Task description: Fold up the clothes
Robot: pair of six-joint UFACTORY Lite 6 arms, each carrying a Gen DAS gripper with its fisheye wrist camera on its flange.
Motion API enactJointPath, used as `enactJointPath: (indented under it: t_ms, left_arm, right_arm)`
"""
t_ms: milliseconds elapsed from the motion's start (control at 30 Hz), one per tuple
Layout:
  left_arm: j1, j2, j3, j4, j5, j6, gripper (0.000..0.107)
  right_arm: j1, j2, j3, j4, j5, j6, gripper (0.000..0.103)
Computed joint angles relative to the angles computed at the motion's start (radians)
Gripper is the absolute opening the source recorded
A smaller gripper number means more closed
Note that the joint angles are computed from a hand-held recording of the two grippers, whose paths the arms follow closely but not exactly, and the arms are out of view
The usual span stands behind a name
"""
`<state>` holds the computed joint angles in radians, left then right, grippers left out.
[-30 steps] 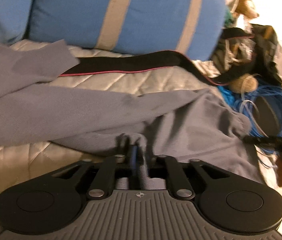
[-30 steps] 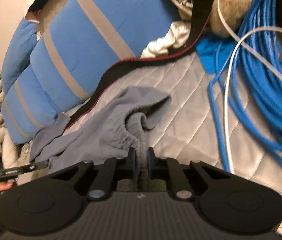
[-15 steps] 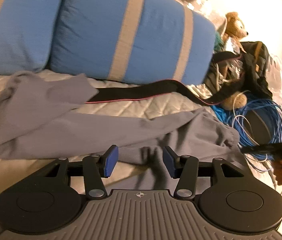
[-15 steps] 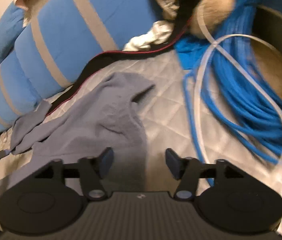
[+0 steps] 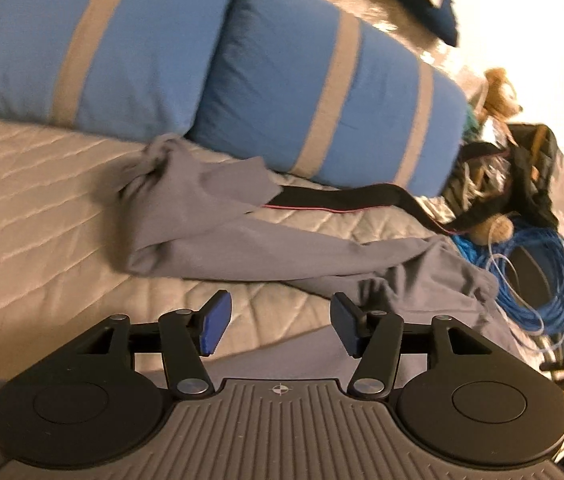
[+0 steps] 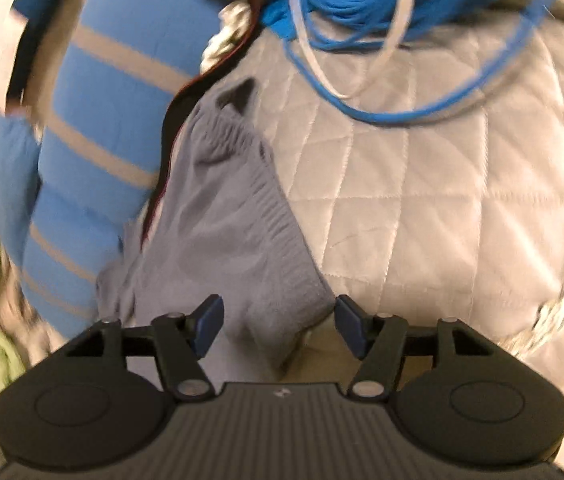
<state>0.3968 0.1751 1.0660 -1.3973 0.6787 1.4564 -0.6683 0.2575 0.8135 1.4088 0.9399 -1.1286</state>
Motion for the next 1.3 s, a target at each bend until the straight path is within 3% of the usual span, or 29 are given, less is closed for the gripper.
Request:
enactJointPath:
  t_ms: [233,333,367,400,500,600,833,933,1000,1100,1200,1300]
  left_arm:
    - [0.037,0.058,0.044,-0.035,-0.025,-0.051,0.053]
    - [0.027,0.071,0.055,-0.026,-0.028,-0.078,0.053]
    - [0.022,0.072,0.057,-0.025,-0.028,-0.079,0.053]
    - [0.014,0.072,0.058,-0.023,-0.031,-0.078,0.053]
    - [-0.010,0.071,0.053,-0.023,-0.045,-0.068,0.053]
    - [-0.025,0.070,0.047,-0.021,-0.053,-0.068,0.053]
    - [-0.019,0.094,0.066,-0.009,-0.061,-0.084,0.053]
    - [-0.012,0.096,0.073,-0.009,-0.077,-0.101,0.053]
    - [-0.008,0.096,0.076,-0.012,-0.092,-0.109,0.053]
    - [-0.007,0.098,0.081,-0.021,-0.114,-0.115,0.053]
    - [-0.013,0.106,0.094,-0.029,-0.132,-0.119,0.053]
    - [-0.027,0.109,0.109,-0.028,-0.179,-0.143,0.053]
  right_arm:
    - [0.010,-0.021,-0.139,0.222,0.044,-0.055,0.067]
    - [0.025,-0.062,-0.196,0.309,-0.008,-0.085,0.022]
    - [0.029,-0.074,-0.203,0.328,-0.041,-0.087,0.012]
    - [0.036,-0.094,-0.212,0.351,-0.074,-0.110,0.010]
    - [0.076,-0.236,-0.253,0.387,-0.208,-0.192,0.009]
    - [0.059,-0.325,-0.249,0.306,-0.251,-0.149,0.008]
    - [-0.016,-0.329,-0.199,0.104,-0.280,-0.040,0.009]
    - [0.013,-0.357,-0.211,0.031,-0.331,0.025,0.022]
    - [0.041,-0.416,-0.229,0.009,-0.392,0.030,0.055]
    - [0.101,-0.517,-0.234,-0.018,-0.481,0.007,0.077]
    - [0.200,-0.548,-0.159,-0.103,-0.542,0.034,0.094]
    - [0.342,-0.515,-0.028,-0.253,-0.610,0.127,0.101]
